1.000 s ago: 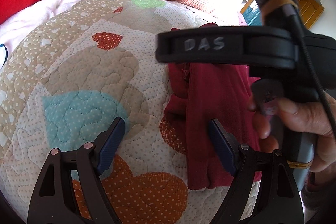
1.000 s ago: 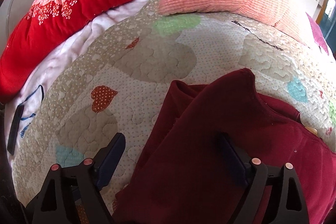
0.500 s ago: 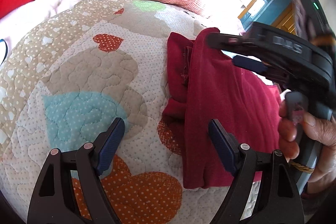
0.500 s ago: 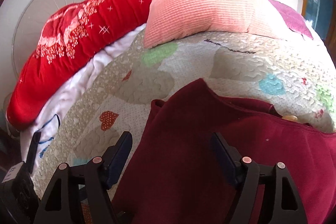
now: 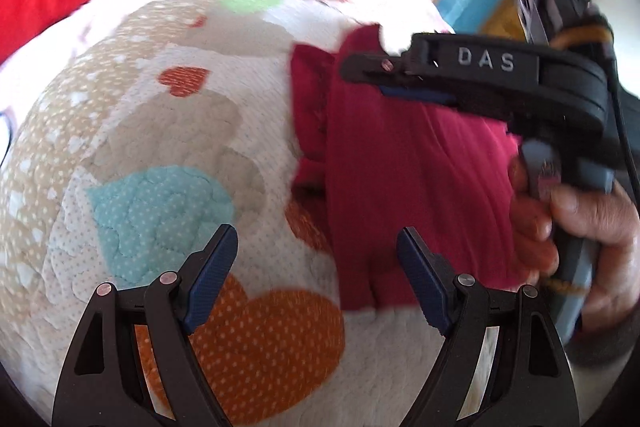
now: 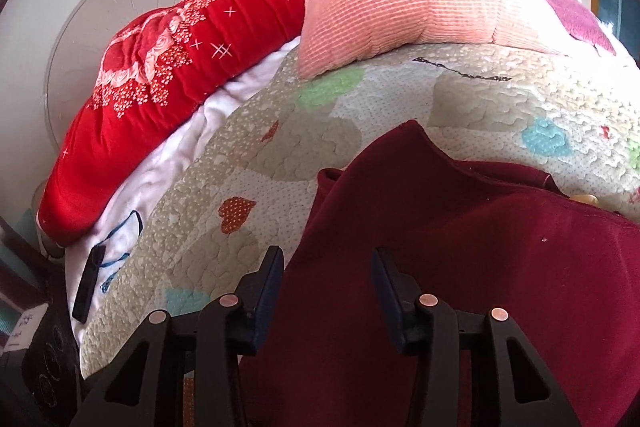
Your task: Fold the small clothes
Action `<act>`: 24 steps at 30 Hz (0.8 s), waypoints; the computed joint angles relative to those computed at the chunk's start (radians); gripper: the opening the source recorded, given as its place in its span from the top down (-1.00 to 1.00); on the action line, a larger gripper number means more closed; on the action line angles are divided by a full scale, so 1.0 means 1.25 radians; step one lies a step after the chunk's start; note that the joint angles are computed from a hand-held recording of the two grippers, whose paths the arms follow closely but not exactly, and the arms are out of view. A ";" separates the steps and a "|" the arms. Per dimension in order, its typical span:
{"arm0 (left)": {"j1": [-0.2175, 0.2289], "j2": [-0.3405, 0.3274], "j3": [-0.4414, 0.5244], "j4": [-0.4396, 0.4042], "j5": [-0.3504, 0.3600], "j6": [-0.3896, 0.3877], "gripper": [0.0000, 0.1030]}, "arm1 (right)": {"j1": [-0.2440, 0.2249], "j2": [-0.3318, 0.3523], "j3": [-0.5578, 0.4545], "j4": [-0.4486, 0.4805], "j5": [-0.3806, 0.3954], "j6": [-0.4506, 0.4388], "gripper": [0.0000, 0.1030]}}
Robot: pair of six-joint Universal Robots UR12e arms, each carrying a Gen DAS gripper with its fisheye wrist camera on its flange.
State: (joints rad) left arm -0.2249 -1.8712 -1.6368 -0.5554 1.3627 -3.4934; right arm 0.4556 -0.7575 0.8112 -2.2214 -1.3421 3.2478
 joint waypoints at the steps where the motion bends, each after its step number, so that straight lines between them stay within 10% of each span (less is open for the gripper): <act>1: 0.006 0.005 -0.003 -0.009 -0.030 0.022 -0.59 | 0.000 -0.011 0.019 -0.011 0.002 -0.006 0.13; 7: 0.005 0.021 -0.017 -0.028 -0.034 0.114 -0.54 | -0.020 -0.114 0.197 -0.091 0.037 -0.008 0.13; 15: 0.004 0.011 -0.018 -0.018 -0.105 0.166 0.49 | -0.052 -0.231 0.413 -0.181 0.003 0.028 0.03; 24: 0.004 0.024 -0.026 -0.016 -0.061 0.188 0.73 | -0.068 -0.279 0.499 -0.257 0.000 0.096 0.03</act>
State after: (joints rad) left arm -0.2199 -1.8415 -1.6689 -0.5754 1.2868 -3.2579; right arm 0.3711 -1.1068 1.4344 -2.5425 -1.3424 3.3674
